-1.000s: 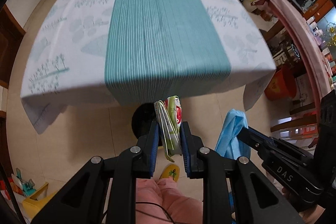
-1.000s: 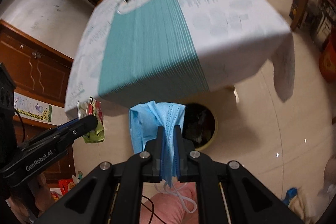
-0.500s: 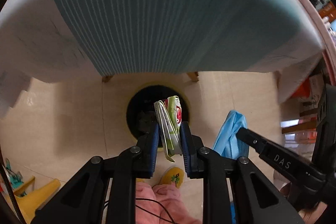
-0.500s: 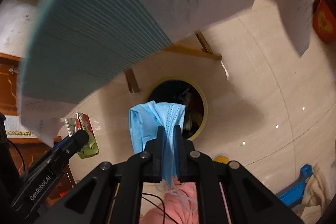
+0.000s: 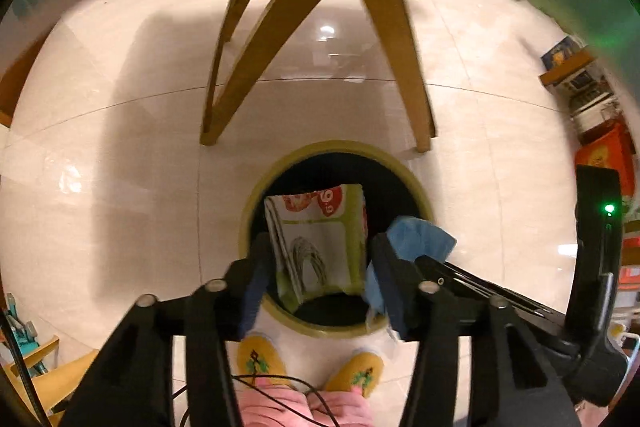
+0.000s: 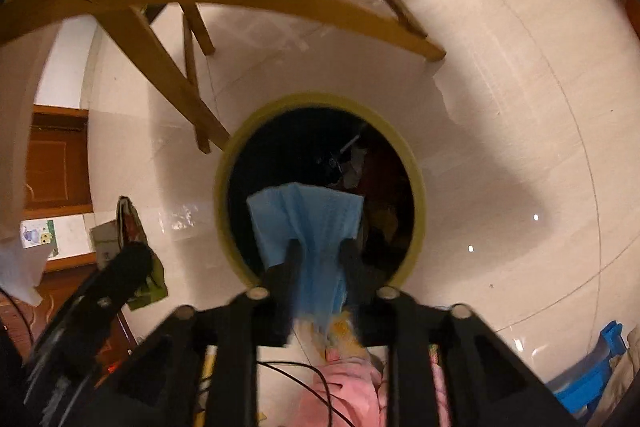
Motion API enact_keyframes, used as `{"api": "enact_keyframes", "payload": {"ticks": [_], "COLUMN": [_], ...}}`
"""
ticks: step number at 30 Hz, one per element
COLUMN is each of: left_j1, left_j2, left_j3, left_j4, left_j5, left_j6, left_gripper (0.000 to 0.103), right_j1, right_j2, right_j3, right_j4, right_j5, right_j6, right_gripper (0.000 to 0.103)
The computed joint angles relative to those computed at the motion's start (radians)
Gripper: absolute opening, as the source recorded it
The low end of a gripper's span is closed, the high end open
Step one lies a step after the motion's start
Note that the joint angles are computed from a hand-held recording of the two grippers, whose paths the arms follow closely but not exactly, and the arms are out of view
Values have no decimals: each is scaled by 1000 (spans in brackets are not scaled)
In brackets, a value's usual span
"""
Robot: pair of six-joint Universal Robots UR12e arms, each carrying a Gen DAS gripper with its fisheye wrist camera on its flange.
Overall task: Collect trash
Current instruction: 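Open both grippers over the black bin, dropping the mask and wrapper, then raise both grippers and move them back over the table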
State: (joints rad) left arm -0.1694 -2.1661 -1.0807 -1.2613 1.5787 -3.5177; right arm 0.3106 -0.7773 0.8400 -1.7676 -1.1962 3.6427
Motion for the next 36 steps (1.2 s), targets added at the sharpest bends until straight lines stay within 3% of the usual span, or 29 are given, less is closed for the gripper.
{"api": "enact_keyframes", "payload": {"ticks": [2, 6, 10, 20, 29, 36], "left_j1": [4, 12, 17, 23, 29, 36], "left_j2": [-4, -3, -3, 40, 110, 153], "left_j3": [-3, -10, -11, -2, 34, 98], "left_j4": [-9, -30, -44, -58, -116, -132], "left_j5": [0, 5, -3, -12, 6, -49], "left_j6": [6, 24, -5, -47, -47, -31], "left_gripper": [60, 62, 68, 75, 101, 102], "right_j1": [0, 4, 12, 14, 22, 22], "right_j2": [9, 4, -17, -63, -115, -157], "right_j3": [-4, 8, 33, 50, 16, -29], "right_j4": [2, -53, -125, -172, -139, -101], "right_j5": [3, -22, -66, -87, -91, -84], "right_j6": [-6, -11, -31, -11, -50, -82], "right_gripper": [46, 49, 57, 58, 58, 59]}}
